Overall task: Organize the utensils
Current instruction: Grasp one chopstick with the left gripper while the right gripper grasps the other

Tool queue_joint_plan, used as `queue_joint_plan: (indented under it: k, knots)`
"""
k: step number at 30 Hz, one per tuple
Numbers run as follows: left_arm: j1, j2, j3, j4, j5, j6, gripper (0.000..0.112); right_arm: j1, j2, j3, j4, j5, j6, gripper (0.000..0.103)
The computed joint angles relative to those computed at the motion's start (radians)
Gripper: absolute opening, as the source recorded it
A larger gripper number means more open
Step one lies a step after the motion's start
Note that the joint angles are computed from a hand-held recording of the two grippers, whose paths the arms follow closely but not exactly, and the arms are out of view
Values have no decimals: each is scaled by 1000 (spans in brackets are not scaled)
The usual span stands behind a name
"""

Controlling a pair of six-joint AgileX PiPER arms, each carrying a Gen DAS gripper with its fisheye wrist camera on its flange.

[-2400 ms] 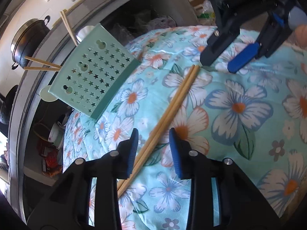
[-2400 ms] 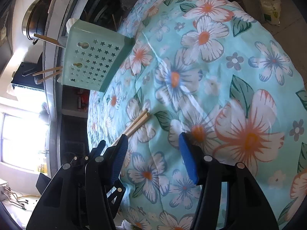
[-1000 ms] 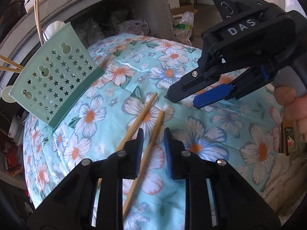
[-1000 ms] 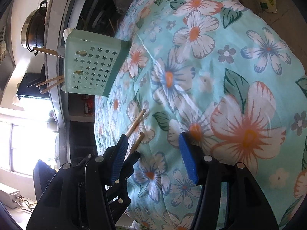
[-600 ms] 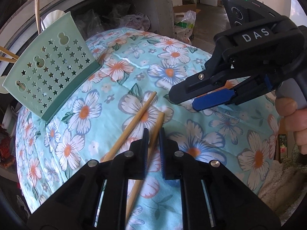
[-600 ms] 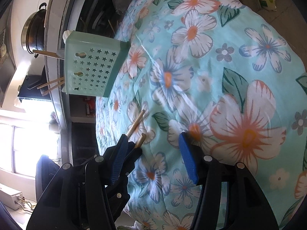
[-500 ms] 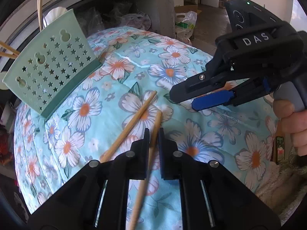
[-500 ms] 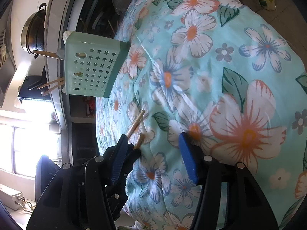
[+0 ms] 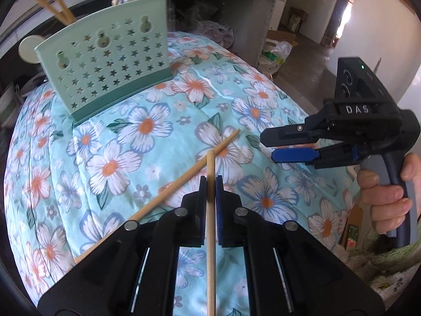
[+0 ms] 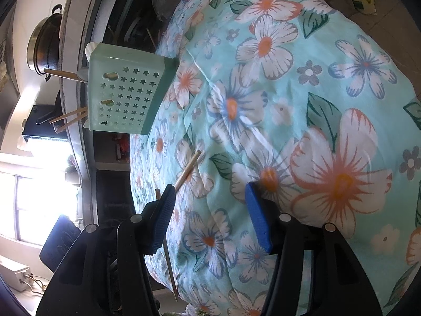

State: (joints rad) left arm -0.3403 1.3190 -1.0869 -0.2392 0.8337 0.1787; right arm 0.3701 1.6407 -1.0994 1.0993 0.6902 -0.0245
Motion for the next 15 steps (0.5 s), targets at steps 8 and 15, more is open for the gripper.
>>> queue_joint_plan:
  k: [8, 15]
  knots:
    - [83, -62, 5, -42, 9, -9, 5, 40, 39, -82, 19, 9, 3, 52]
    - [134, -93, 15, -67, 13, 0, 5, 75, 105, -141, -4, -6, 65, 48]
